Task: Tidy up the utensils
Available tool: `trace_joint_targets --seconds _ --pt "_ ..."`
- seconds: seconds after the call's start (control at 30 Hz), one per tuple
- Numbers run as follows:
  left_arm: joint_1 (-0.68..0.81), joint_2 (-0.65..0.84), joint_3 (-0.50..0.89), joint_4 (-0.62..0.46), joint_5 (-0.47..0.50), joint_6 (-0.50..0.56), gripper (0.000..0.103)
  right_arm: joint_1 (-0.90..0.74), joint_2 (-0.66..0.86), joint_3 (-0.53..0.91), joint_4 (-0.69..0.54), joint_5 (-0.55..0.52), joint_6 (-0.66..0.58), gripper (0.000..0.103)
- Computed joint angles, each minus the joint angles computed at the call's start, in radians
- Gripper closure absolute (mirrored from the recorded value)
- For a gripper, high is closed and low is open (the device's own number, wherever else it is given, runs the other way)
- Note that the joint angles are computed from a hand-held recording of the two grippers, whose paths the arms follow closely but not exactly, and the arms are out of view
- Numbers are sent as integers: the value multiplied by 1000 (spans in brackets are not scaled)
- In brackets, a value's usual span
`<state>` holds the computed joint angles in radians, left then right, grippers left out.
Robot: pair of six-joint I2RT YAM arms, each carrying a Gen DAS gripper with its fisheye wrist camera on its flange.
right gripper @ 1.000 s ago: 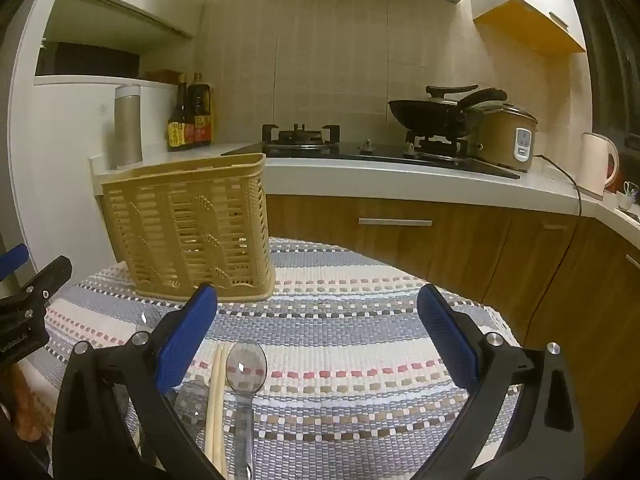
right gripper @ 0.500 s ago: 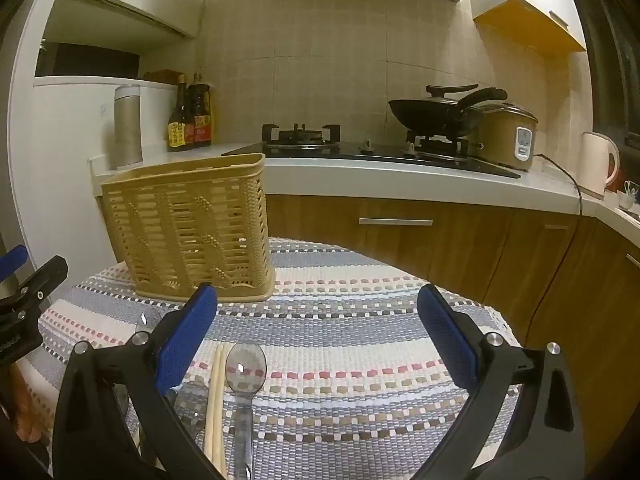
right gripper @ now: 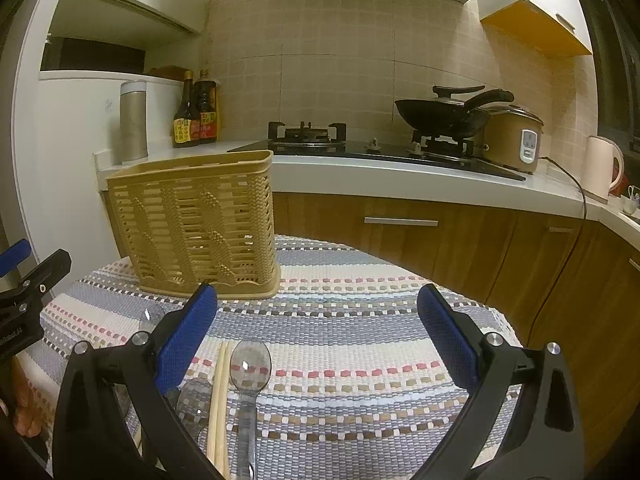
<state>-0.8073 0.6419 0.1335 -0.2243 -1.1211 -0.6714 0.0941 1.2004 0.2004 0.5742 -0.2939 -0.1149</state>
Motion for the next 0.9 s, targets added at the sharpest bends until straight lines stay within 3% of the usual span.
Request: trace_joint_targets --seconds 0.9 --pt "12 5 -6 29 17 16 8 -4 12 3 3 -13 -4 8"
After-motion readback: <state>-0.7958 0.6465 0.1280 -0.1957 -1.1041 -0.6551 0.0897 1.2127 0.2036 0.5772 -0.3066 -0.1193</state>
